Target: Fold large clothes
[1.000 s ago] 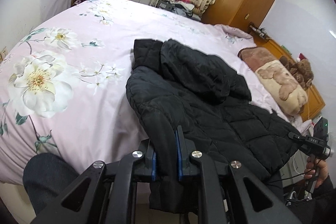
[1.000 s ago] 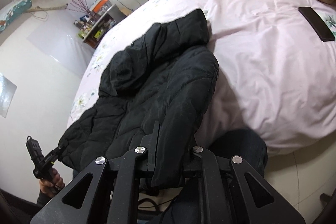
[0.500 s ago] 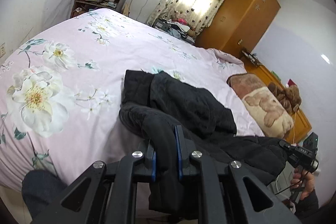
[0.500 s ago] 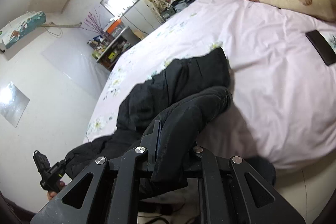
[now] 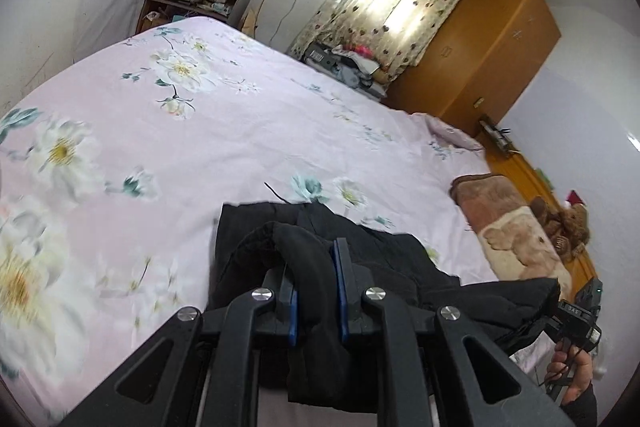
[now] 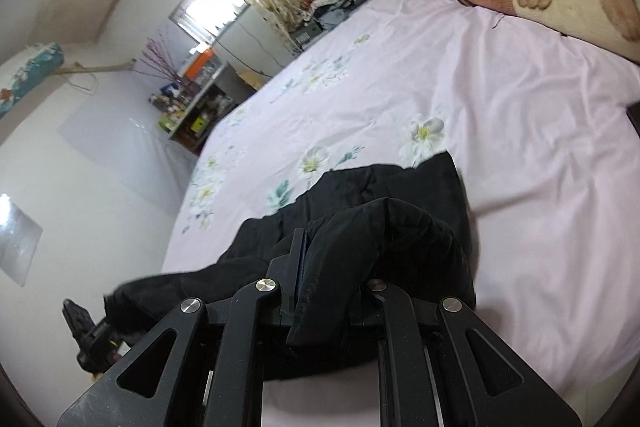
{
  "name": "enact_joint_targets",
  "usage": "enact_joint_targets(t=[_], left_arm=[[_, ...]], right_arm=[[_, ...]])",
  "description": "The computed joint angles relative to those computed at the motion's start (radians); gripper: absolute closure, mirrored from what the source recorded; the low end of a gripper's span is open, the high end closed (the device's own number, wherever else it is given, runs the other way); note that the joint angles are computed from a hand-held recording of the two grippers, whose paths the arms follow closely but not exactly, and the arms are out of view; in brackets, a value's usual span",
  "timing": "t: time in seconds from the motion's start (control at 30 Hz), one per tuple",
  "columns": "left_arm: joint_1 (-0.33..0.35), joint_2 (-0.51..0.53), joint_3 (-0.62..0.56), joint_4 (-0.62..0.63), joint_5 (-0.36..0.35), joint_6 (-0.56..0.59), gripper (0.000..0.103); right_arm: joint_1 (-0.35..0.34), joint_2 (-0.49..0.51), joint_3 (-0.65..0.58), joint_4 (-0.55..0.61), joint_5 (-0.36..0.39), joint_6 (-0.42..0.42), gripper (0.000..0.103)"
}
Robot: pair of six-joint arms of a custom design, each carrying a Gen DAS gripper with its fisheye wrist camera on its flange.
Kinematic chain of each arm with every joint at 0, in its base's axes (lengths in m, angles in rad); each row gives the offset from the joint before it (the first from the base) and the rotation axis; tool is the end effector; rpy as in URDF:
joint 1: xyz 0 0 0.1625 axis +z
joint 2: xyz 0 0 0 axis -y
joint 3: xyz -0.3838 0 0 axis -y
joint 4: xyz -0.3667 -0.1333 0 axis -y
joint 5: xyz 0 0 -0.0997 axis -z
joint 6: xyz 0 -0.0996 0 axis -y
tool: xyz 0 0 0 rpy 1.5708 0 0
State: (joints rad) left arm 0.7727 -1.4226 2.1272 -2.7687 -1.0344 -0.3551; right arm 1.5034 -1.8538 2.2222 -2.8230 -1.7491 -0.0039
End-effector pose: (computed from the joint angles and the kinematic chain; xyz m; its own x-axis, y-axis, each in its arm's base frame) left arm -0.2039 -0.4561 0.2764 -0.9443 0.2049 -0.2574 0.3224 0.7317 -0.6005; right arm 0.0902 -0.3809 0.4139 -0.9728 0.2006 0.1155 0.0389 0.6336 -0.7727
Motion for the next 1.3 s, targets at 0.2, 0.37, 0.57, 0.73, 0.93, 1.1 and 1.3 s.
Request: enact_joint_targets(t=[0.2,0.37,0.57,0.73,0.93,1.1,1.3], left_arm=[[0.127,0.247,-0.195,0.008,-0.017,0.042,0.087],[0.212,0.393,-0.315,0.058,-0.032,0.016,0.083],[0.23,0.411,-0.358,0.096,-0.084,0.008,0.079],[0.229,0.357,-0.345,0.059,-0.169,0.029,0.047],[0.175,0.32,-0.326,-0.054,-0.078,0.088,0.027],[0.122,0.313,-0.284,-0.046,-0.038,0.182,0.027],[0.075,0.439,-0.27,-0.049,-0.041,0.295,0.027]], right_arm=[[-0.059,0.228,-0.181,0.046,-0.032,0.007,0.087],[-0.134,0.369,-0.284,0.078,0.01,0.057,0.081],[-0.163,0.384,-0.306,0.094,0.067,0.106,0.075],[-0.181,0.295,-0.262,0.077,0.214,0.122,0.041],[-0.073,0.285,-0.249,-0.045,0.054,0.086,0.038],[0.033,0.33,-0.197,-0.165,-0.124,-0.09,0.038],[0.072,0.48,-0.156,-0.295,-0.273,-0.294,0.038]])
